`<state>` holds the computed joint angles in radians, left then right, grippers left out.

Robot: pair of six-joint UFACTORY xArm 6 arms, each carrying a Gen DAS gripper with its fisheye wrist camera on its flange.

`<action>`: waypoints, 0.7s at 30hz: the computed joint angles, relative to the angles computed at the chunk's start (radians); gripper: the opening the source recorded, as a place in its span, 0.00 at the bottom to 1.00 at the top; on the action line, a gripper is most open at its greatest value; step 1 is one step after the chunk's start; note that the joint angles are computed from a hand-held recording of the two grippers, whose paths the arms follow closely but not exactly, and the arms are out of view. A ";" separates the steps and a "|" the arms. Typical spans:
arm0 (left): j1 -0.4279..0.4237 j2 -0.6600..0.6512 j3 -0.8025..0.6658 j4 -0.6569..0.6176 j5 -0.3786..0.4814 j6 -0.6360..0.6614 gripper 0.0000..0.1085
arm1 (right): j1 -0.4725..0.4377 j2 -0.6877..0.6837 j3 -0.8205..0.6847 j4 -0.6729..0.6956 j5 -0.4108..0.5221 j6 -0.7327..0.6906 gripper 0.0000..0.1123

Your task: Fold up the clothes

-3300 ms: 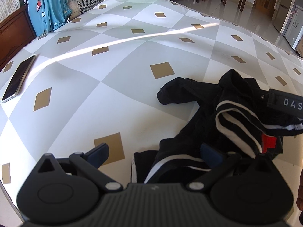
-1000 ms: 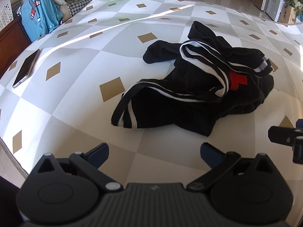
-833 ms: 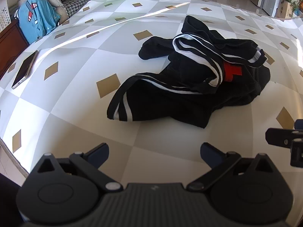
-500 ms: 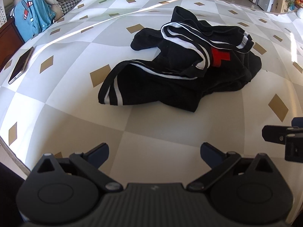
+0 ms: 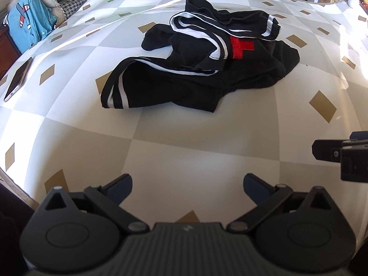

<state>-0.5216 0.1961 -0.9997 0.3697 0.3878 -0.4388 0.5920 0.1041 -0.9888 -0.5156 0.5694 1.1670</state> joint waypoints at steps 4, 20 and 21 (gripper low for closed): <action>-0.011 -0.005 0.009 0.006 0.007 0.004 0.95 | 0.000 -0.014 0.013 -0.011 -0.009 0.010 0.60; -0.056 -0.024 0.012 -0.002 0.045 -0.068 0.95 | -0.029 -0.058 0.072 -0.015 -0.067 0.048 0.60; -0.059 -0.024 0.011 -0.003 0.045 -0.073 0.95 | -0.029 -0.059 0.071 -0.018 -0.067 0.048 0.60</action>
<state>-0.5803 0.1716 -0.9883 0.3668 0.4325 -0.5120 0.5626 0.0449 -0.9174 -0.5339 0.5023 1.2150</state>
